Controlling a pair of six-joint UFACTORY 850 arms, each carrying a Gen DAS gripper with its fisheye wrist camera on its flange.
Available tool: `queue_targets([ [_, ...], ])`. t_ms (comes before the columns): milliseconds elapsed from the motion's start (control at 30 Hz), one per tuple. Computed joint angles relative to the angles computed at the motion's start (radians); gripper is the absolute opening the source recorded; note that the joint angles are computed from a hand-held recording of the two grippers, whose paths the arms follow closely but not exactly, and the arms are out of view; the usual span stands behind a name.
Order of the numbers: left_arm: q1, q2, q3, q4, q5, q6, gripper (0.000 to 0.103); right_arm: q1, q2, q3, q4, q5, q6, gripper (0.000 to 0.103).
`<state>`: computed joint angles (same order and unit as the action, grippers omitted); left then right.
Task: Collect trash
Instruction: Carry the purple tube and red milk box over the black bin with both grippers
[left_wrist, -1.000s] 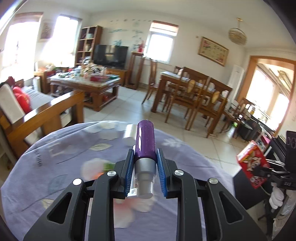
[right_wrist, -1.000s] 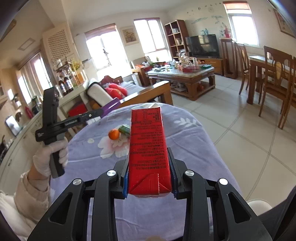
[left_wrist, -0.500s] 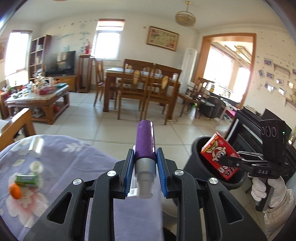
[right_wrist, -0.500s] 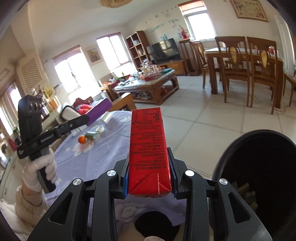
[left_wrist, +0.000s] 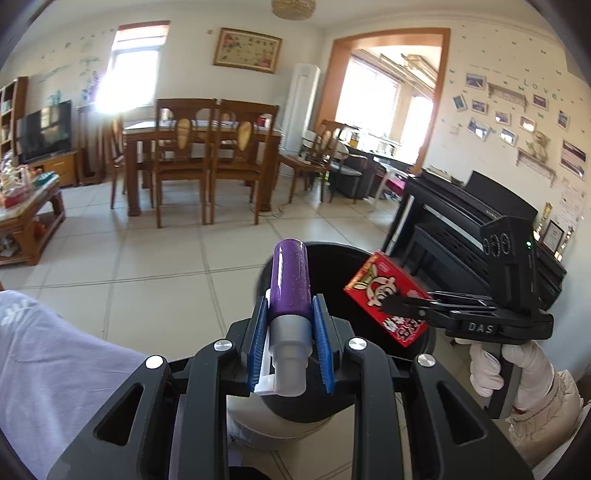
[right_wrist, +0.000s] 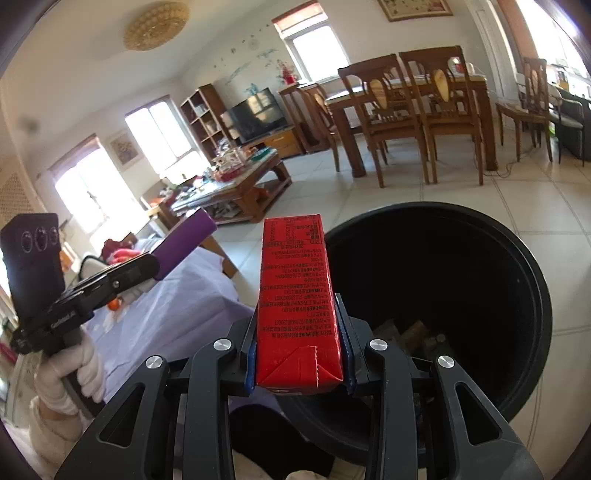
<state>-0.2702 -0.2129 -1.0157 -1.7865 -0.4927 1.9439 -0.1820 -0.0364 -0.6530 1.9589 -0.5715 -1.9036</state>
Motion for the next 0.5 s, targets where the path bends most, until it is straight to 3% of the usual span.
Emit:
queue_targets([
  [233, -0.068, -0.080, -0.054, 0.073, 0.000, -0.055, 0.025, -0.075, -0.027, 0.038, 0.031, -0.005, -0.031, 0.033],
  [500, -0.099, -0.150, -0.094, 0.158, 0.024, -0.134, 0.025, -0.097, -0.059, 0.050, 0.056, 0.002, -0.051, 0.033],
])
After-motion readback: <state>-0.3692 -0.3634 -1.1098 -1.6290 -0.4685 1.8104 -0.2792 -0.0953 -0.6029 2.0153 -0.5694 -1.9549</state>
